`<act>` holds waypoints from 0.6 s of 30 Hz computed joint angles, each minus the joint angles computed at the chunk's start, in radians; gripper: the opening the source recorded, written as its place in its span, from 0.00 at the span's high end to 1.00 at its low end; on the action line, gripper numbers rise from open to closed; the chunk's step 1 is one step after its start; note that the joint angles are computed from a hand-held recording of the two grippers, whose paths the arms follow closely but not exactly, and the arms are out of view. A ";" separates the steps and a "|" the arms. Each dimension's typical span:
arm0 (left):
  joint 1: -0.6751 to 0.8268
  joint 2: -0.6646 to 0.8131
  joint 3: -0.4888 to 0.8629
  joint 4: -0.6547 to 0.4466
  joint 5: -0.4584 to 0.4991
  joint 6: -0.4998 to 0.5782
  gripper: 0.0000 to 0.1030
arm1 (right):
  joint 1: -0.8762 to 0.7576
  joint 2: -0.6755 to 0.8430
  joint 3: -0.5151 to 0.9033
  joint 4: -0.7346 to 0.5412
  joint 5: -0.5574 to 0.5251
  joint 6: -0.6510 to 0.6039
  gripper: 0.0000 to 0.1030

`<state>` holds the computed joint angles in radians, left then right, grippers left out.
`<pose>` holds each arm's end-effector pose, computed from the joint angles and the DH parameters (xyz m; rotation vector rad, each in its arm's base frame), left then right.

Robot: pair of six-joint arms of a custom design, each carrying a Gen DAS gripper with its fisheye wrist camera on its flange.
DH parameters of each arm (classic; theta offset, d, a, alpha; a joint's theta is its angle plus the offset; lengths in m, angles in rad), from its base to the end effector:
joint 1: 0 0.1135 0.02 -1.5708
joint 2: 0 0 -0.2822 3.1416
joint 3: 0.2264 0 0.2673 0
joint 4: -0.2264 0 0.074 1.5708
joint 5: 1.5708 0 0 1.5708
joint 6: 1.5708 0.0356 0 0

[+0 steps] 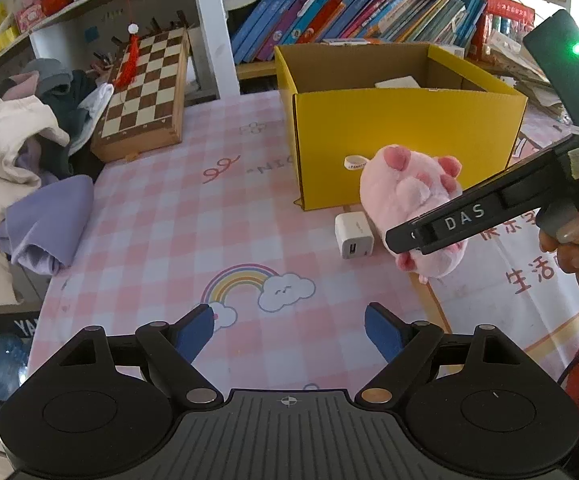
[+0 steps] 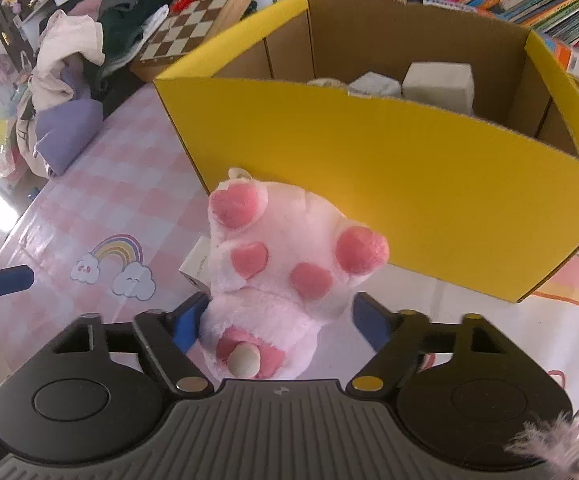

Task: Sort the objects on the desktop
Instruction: 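Move right tool onto the pink plush pig while left tool approaches the small white charger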

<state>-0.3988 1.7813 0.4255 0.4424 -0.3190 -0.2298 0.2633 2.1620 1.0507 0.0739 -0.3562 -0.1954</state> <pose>0.2430 -0.0903 0.0625 0.0720 2.4236 0.1151 0.3841 0.1164 0.0485 -0.7102 2.4839 0.4881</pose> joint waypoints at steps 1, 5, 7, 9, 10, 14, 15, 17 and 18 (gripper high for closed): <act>0.001 0.003 0.004 -0.003 0.000 -0.001 0.17 | -0.003 0.008 0.011 -0.011 -0.011 -0.002 0.38; 0.004 0.020 0.027 -0.016 0.009 -0.005 0.17 | -0.008 0.001 0.005 -0.011 -0.028 -0.042 0.46; 0.003 0.034 0.045 -0.018 0.019 0.002 0.17 | -0.011 -0.017 -0.017 0.005 -0.028 -0.079 0.48; -0.002 0.050 0.062 -0.018 0.025 0.008 0.17 | -0.017 -0.037 -0.042 0.028 -0.035 -0.112 0.48; -0.003 0.060 0.074 -0.018 0.031 0.013 0.17 | -0.021 -0.052 -0.060 0.046 -0.039 -0.129 0.48; -0.006 0.100 0.119 -0.022 0.055 0.027 0.17 | -0.039 -0.103 -0.125 0.117 -0.046 -0.188 0.48; -0.007 0.112 0.132 -0.021 0.061 0.031 0.18 | -0.043 -0.115 -0.140 0.134 -0.047 -0.202 0.48; -0.007 0.134 0.157 -0.020 0.071 0.037 0.18 | -0.056 -0.132 -0.163 0.158 -0.046 -0.226 0.48; -0.007 0.144 0.169 -0.020 0.075 0.040 0.18 | -0.064 -0.138 -0.169 0.162 -0.046 -0.235 0.48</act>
